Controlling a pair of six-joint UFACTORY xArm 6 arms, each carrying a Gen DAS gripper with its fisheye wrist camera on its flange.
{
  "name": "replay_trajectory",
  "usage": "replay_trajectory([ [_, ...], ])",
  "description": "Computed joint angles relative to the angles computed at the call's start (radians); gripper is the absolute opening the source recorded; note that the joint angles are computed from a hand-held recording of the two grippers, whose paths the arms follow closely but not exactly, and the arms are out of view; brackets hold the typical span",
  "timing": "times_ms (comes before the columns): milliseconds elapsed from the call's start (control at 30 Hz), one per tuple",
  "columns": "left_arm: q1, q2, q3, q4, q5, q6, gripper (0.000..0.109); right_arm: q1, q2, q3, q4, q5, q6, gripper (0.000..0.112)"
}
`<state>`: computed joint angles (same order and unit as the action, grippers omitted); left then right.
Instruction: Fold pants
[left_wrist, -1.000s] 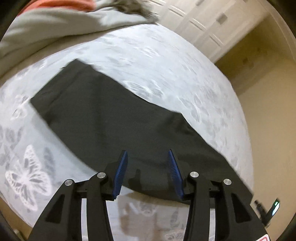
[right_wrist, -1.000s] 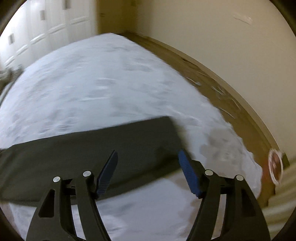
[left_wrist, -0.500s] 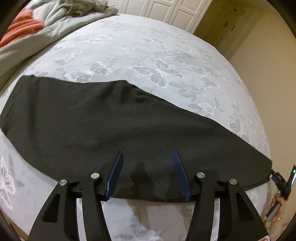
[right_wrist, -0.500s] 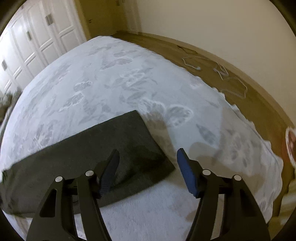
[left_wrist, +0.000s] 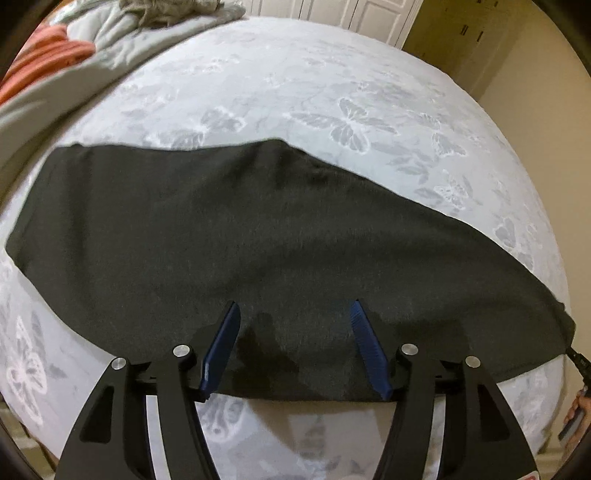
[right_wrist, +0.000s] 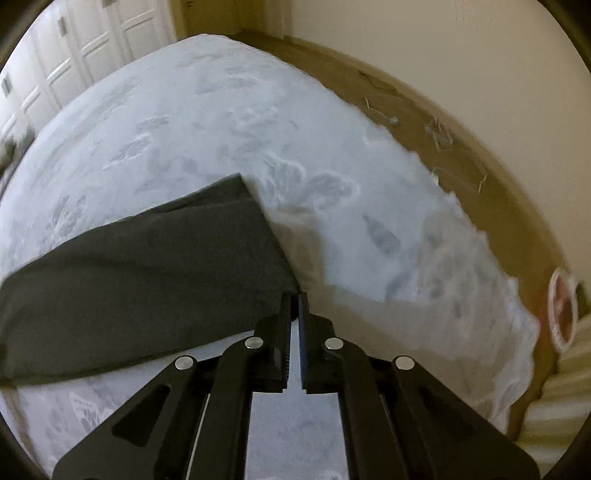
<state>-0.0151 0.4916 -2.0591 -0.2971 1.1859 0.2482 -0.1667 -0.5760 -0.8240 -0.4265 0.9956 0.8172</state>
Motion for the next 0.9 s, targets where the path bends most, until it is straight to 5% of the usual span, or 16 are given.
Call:
replay_trajectory([
  [33,0.005,0.010,-0.018,-0.013,0.024,0.001,0.060,0.028,-0.004,-0.015,-0.049,0.003,0.025,0.018],
  [67,0.005,0.006,-0.014,-0.015,0.021,0.003,0.060,0.044,-0.011,-0.023,-0.077,-0.002,0.048,0.042],
  [133,0.000,-0.011,0.015,0.001,-0.007,0.012,0.062,0.076,-0.016,-0.037,-0.132,0.011,0.114,0.056],
  [367,-0.010,-0.033,0.064,0.055,-0.025,0.026,0.066,0.038,0.005,-0.016,-0.057,0.034,0.093,0.055],
  [567,-0.010,-0.079,0.132,0.060,-0.077,0.056,0.067,-0.044,-0.008,0.065,-0.080,-0.177,0.109,0.055],
  [600,-0.008,-0.077,0.129,0.058,-0.075,0.054,0.067,-0.054,0.009,0.069,-0.059,-0.236,0.067,0.051],
  [667,-0.003,-0.065,0.111,0.052,-0.060,0.051,0.067,-0.042,0.056,0.031,-0.047,-0.244,-0.002,0.008],
  [800,0.001,-0.063,0.109,0.063,-0.065,0.050,0.067,0.012,0.007,-0.022,-0.249,-0.290,0.109,0.008],
  [900,0.003,-0.052,0.094,0.070,-0.056,0.048,0.067,0.032,0.039,-0.032,-0.335,-0.168,0.113,0.013],
])
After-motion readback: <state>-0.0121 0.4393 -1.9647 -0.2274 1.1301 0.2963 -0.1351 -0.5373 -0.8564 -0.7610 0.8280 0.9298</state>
